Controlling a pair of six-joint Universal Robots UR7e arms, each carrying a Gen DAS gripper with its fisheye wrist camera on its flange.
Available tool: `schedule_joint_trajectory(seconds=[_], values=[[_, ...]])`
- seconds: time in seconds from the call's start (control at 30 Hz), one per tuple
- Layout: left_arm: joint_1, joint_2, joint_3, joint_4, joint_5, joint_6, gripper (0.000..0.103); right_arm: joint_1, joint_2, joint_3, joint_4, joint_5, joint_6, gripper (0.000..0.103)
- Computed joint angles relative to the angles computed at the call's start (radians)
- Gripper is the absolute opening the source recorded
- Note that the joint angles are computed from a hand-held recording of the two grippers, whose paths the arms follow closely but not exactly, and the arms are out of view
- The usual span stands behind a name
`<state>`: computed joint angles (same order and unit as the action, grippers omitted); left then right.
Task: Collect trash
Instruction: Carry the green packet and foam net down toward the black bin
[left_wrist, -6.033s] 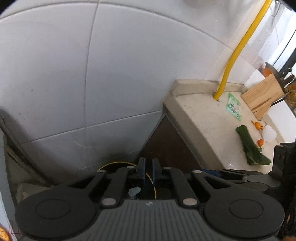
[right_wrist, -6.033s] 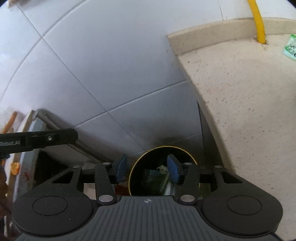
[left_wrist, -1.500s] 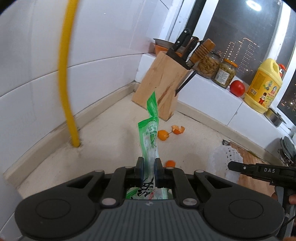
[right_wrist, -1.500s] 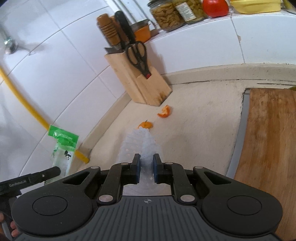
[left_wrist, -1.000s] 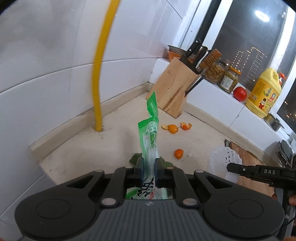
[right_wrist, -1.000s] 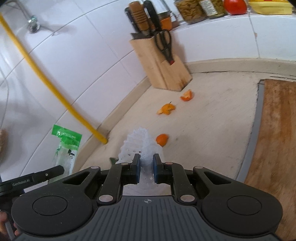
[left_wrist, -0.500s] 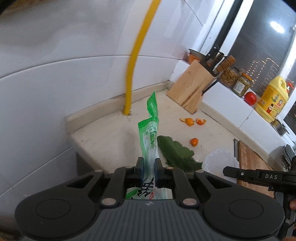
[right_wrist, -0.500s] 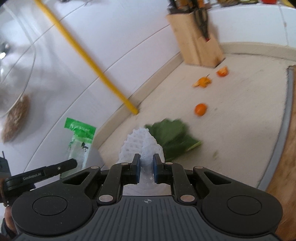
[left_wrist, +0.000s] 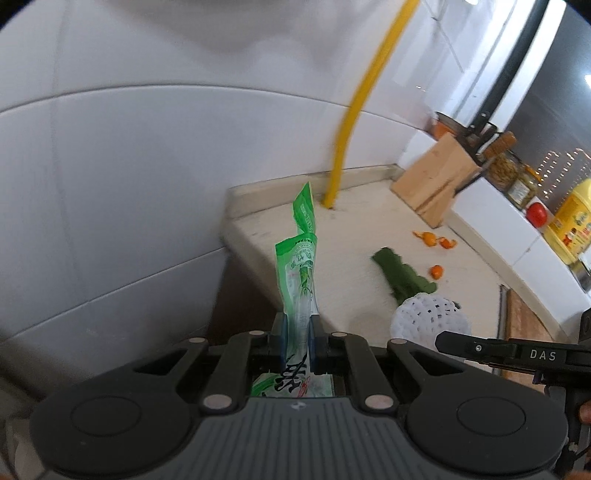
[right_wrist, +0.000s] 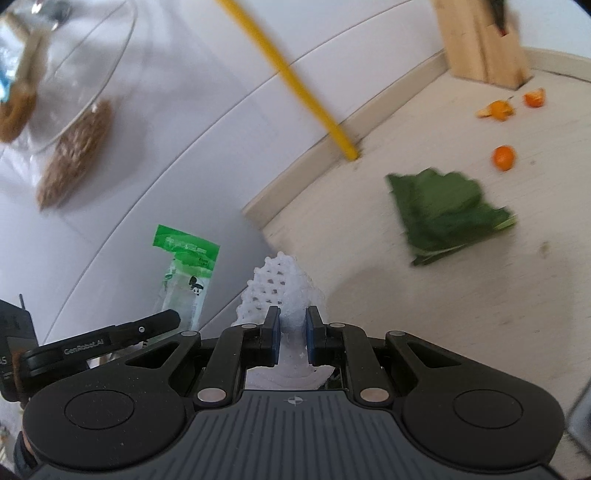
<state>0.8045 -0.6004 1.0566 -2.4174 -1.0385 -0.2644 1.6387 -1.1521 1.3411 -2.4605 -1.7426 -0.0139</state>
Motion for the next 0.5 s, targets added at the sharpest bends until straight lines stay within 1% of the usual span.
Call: schedule_joint_trajectory(seconds=[0.1,0.27,0.4,0.5], values=[[-0.002,-0.032,0.055,-0.006,0.032,-0.023,0.008,0.009,0.015,0.0,0.018,0.011,-0.008,0.018],[0.0,-0.064,0.117,0.005,0.064,-0.059,0.008,0.026,0.048,-0.006,0.041,0.011,-0.024,0.018],[0.005,-0.064,0.127,0.024,0.084,-0.078,0.008,0.04,0.079,-0.015,0.047,0.0,-0.059,0.018],[0.007,-0.059,0.127,0.04,0.104,-0.087,0.008,0.045,0.103,-0.028,0.06,-0.007,-0.069,0.018]])
